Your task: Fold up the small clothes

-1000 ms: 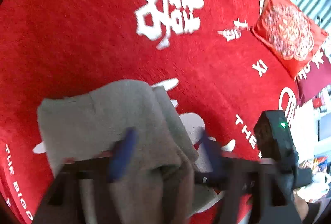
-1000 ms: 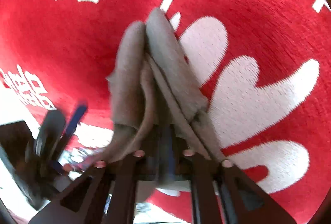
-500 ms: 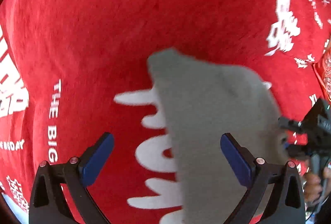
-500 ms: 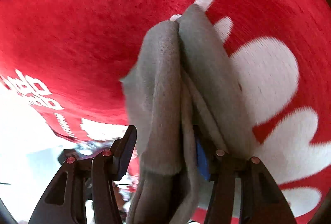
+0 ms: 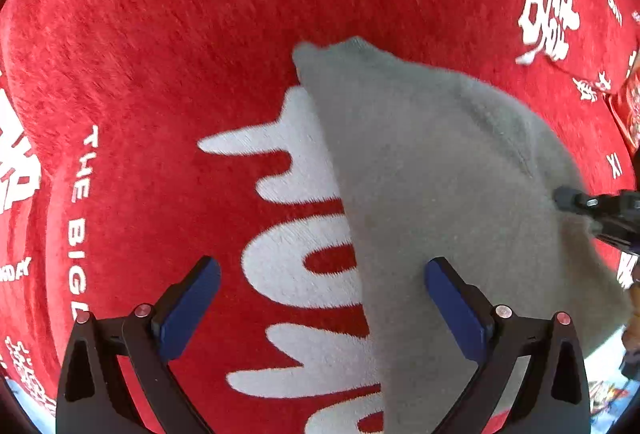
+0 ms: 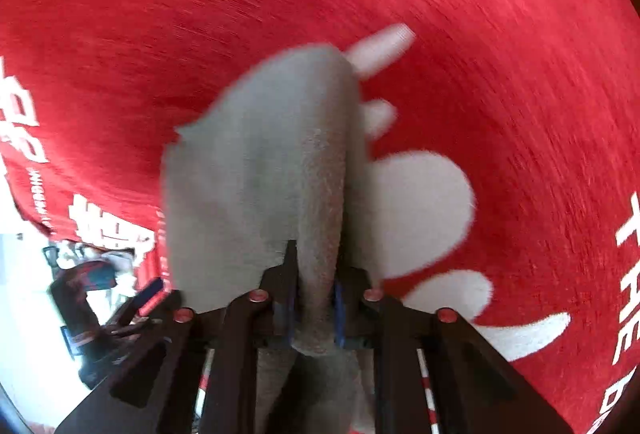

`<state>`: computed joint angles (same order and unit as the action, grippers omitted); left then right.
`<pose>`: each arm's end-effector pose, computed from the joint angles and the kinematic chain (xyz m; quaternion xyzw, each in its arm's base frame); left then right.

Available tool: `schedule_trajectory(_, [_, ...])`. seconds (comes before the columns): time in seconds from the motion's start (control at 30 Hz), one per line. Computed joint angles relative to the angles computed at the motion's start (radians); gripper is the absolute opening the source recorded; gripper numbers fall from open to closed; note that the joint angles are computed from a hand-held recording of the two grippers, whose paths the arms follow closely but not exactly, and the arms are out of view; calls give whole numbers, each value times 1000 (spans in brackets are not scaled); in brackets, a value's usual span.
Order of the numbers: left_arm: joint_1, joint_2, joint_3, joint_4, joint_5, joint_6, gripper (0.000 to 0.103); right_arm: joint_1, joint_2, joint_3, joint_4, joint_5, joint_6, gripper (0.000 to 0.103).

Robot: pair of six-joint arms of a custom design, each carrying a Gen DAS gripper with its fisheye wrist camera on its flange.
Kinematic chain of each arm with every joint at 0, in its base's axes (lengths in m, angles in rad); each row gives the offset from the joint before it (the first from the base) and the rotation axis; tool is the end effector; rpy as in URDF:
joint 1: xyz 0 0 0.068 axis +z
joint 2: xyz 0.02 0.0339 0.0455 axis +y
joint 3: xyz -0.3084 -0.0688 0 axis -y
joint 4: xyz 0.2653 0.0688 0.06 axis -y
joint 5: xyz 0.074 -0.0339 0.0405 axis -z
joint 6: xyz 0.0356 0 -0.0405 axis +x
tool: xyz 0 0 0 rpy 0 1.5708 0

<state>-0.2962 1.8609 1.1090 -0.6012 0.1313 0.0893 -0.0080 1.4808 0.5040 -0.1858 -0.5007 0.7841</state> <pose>0.3493 -0.1115 0.1649 0.1970 0.9722 -0.0761 0.1011 0.2324 0.0152 0.1378 0.3197 0.8947 0.2989 0.0900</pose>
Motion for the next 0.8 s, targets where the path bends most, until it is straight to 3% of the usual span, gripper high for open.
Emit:
schedule_trajectory(0.07, [2,-8,-8,1,1,-2,103,2,-32,-2,-27,18,13,32])
schedule_trajectory(0.17, [14,-22,-3,-24,-7,9,103,43,-110,40,-186,110,-2,41])
schedule_trajectory(0.37, [33,-64,-5,-82,10,55,103,146,-359,47,-366,167,46,45])
schedule_trajectory(0.5, [10,-85,-72,-75,2,86,103,302,-402,44,-417,235,136,45])
schedule_trajectory(0.53, [1,-96,-103,-59,-2,97,103,327,-401,34,-431,251,142,33])
schedule_trajectory(0.57, [-7,-101,-127,-44,-11,107,103,355,-388,29,-436,268,155,8])
schedule_trajectory(0.8, [12,-124,-198,-41,9,141,103,456,-329,-63,-367,359,235,8])
